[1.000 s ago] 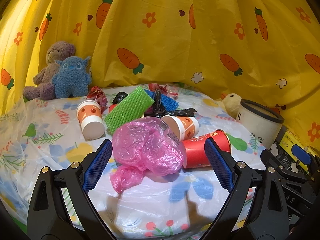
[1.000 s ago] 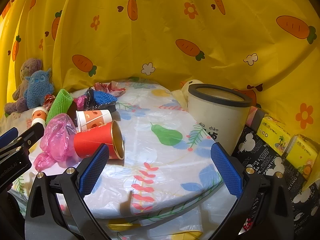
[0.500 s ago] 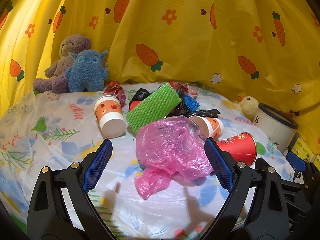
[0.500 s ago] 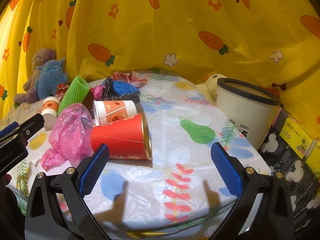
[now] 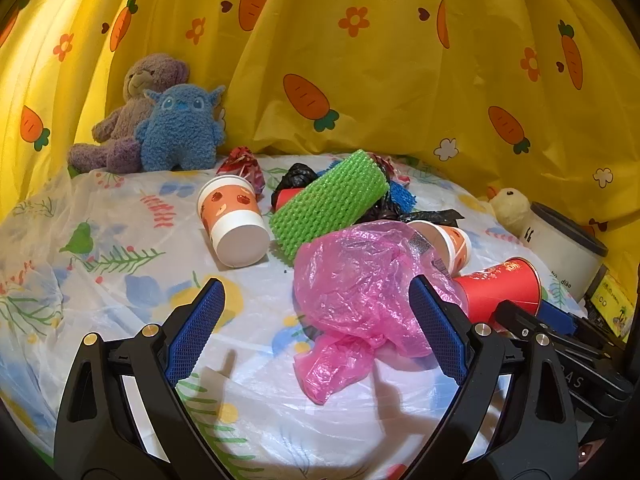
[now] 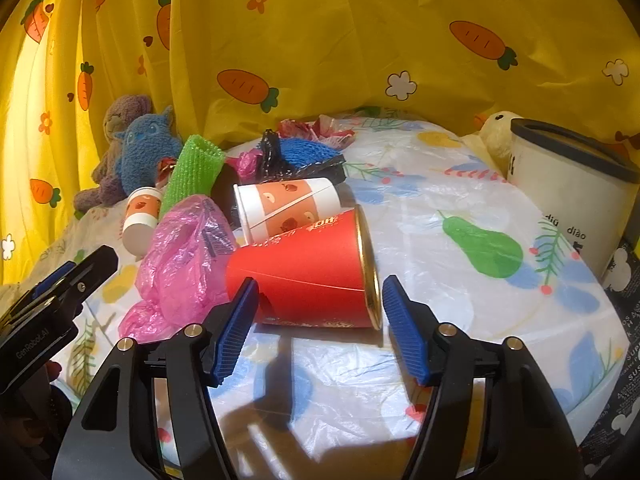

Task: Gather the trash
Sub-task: 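Grasp the pink plastic bag with the left tool while the right tool grasps the red paper cup's rim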

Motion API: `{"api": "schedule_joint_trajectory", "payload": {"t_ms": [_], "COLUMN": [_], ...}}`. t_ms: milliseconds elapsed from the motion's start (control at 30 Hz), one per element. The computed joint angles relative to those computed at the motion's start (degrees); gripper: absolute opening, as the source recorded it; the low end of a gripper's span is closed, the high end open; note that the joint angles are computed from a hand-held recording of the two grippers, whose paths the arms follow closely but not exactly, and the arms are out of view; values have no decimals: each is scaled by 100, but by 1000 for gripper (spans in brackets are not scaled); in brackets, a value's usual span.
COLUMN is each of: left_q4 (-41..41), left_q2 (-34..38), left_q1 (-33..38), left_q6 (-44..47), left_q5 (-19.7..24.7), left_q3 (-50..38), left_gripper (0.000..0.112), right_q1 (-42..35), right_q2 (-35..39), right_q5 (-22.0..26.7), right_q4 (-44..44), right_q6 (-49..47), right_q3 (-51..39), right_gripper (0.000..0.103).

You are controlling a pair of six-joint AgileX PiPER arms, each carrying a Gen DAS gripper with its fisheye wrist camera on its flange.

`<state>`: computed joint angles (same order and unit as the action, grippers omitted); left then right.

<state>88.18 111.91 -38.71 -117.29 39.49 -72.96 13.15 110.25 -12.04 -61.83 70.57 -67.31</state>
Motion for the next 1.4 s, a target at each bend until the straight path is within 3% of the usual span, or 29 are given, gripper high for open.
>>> {"api": "schedule_joint_trajectory", "payload": {"t_ms": [133,233,333,467,533,633,833,967,1033,1100,1200,1400], "left_q4": [47,69,75,65,112,165,-366,-902,-930,-886,-745,-155], "left_q2": [28,34,38,21,6,0,211,354,378,372,359,176], "left_q1": [7,20,33,71,106,217,387,556,597,615,610,477], "left_q6": [-14,-38,-42,-76,-142,-213,462,959,975,914,752,95], "left_q5": [-38,-80,-108,-174,-231,-496,-903,-1307,-1372,-1422,-1477,-1348], "left_q3": [-7,8,26,76,122,136,-223,-408,-416,-393,-358,-135], "left_gripper": [92,91,90,90,89,85,62,43,33,17,3,0], "right_q1": [-5,19,32,113,163,124,151,101,80,71,68,39], "right_q2": [-51,-120,-207,-381,-488,-615,-735,-714,-740,-758,-789,-927], "right_q5": [-281,-400,-574,-691,-689,-789,-881,-867,-899,-914,-923,-950], "right_q4": [-151,77,345,1415,2228,2517,3362,3335,3338,3390,3535,3731], "right_q6": [-79,-495,-945,-2212,-3071,-3381,-4286,-4259,-4227,-4266,-4405,-4604], "right_q3": [96,203,356,653,813,968,1197,1192,1250,1292,1361,1541], "right_gripper": [34,23,14,5,4,4,4,4,4,4,4,4]}}
